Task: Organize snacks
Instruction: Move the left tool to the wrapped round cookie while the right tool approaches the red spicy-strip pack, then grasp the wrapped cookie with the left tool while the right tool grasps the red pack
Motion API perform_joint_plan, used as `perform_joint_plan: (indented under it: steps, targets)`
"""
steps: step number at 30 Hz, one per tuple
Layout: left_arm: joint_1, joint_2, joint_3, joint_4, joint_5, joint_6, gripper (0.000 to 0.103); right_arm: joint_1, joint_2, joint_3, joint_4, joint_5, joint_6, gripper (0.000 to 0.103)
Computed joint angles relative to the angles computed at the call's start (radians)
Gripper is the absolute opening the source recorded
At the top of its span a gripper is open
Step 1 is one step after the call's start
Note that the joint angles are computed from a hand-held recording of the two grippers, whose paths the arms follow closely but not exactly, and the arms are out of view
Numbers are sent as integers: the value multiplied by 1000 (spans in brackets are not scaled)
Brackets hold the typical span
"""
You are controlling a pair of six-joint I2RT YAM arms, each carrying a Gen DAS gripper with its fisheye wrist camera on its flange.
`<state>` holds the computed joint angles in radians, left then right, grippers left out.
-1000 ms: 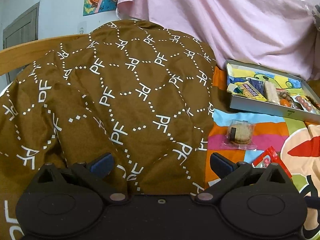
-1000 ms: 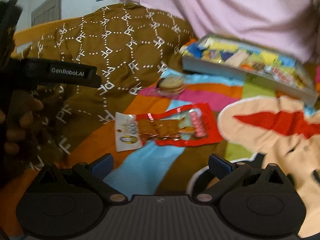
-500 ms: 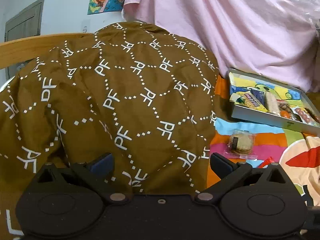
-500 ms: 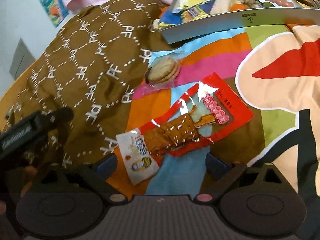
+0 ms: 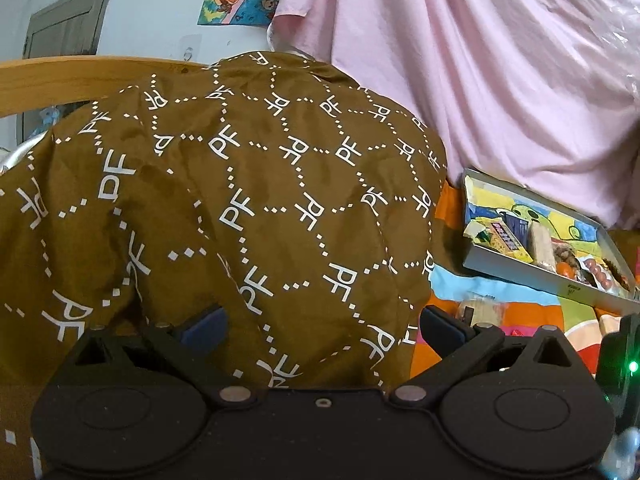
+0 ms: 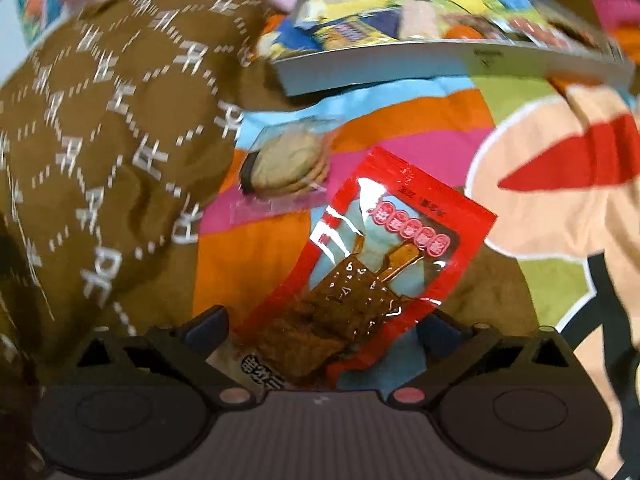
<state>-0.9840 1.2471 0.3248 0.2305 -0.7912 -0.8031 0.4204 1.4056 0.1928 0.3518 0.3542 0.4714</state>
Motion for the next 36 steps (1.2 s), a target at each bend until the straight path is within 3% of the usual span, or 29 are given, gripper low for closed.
perform_joint_plan:
  steps: [3,6,12,14,18,22,28,32,36]
  targets:
    - [-6,1,-3,1,-5,-2,102,-26,-51,-28,-18,-23,-106,90]
    - [-9,6,1,-3,-5,-5,102,-131,-169,-52,-104,-121,-245,84]
    - [-35,44,27,-13,-18,-9,102,-477,-466,-86,-363,-443,-608,77]
    - [-49,62,44,-16,-18,-12,102,-673,-572,-92,-481,-616,-788,67]
    - [-90,126,93,-26,-46,2,102,-934,-582,-74,-555,-813,-1014,67]
    - [-124,211,160,-47,-73,18,102,-1038,-513,-62,-518,-900,-1040,67]
    - [-131,327,279,-77,-53,37,102,-1107,-351,27,-540,-992,-1014,78]
    - [-110,395,358,-109,-35,45,102,-1093,-265,23,-441,-1007,-951,86]
    - [-64,453,444,-164,24,3,102,-1021,-271,-36,-297,-956,-899,94]
